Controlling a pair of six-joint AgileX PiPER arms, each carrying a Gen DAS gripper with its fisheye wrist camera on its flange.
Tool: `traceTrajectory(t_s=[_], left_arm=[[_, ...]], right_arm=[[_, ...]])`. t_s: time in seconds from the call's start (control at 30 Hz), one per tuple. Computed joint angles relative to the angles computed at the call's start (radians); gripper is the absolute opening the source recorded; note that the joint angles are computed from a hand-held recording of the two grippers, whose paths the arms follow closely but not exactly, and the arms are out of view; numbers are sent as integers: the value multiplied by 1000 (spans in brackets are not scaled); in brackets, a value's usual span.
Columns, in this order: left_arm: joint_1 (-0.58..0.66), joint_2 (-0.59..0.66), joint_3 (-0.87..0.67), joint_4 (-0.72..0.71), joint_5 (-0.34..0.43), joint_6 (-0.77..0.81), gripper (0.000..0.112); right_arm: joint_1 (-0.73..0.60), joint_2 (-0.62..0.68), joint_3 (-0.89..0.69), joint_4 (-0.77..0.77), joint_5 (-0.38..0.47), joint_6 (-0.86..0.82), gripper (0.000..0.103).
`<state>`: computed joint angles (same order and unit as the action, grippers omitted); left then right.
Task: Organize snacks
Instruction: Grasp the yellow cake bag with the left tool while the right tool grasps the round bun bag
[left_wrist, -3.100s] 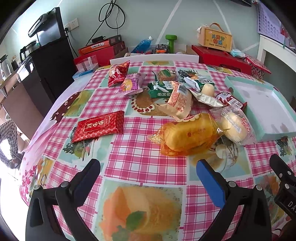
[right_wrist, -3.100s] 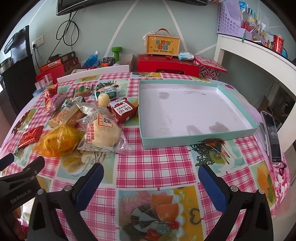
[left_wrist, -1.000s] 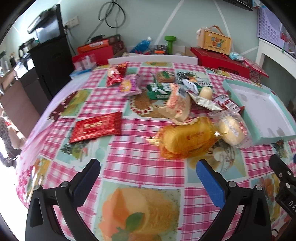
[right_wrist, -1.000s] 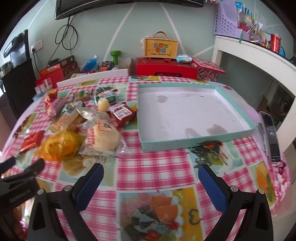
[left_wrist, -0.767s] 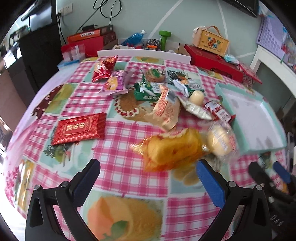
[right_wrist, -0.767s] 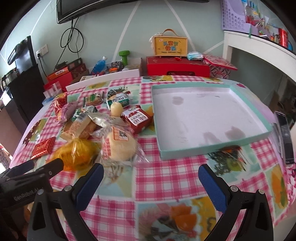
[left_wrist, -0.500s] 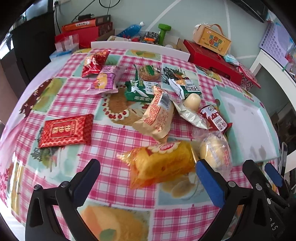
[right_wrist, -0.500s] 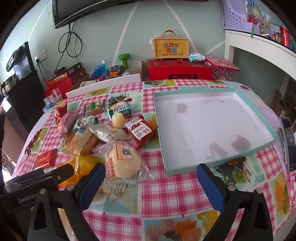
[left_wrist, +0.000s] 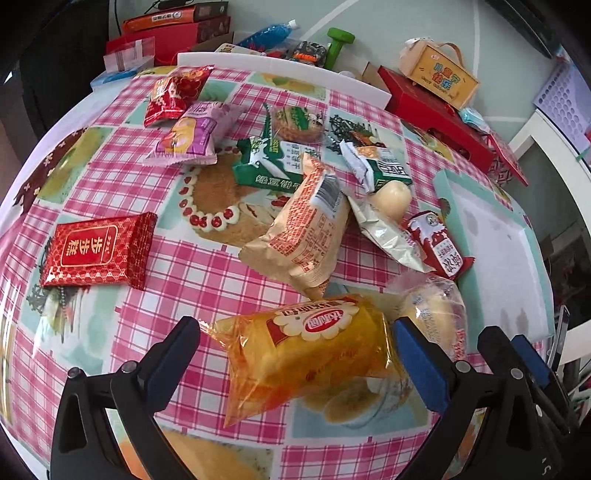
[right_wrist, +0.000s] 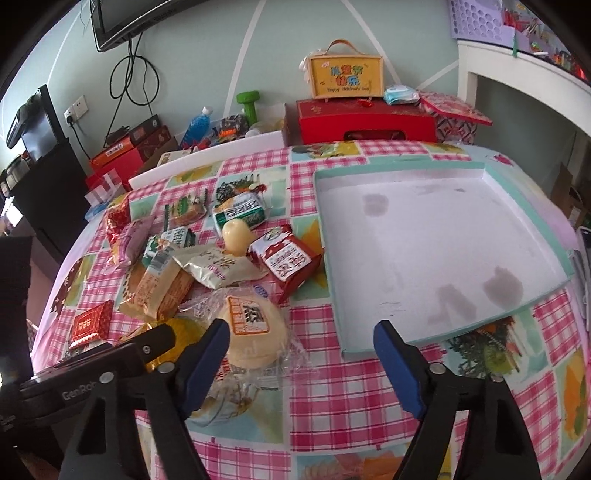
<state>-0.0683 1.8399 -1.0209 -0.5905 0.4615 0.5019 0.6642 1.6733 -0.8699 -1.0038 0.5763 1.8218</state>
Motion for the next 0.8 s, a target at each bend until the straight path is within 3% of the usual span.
traceTrajectory(t_s=[0.4, 0.8], left_arm=[[61, 48, 8, -79, -45, 80, 98], [46, 40, 40, -27, -127, 54, 97]], right_arm=[[-34, 119, -86, 62, -135, -124, 69], [-47, 170, -96, -11, -159, -71, 68]])
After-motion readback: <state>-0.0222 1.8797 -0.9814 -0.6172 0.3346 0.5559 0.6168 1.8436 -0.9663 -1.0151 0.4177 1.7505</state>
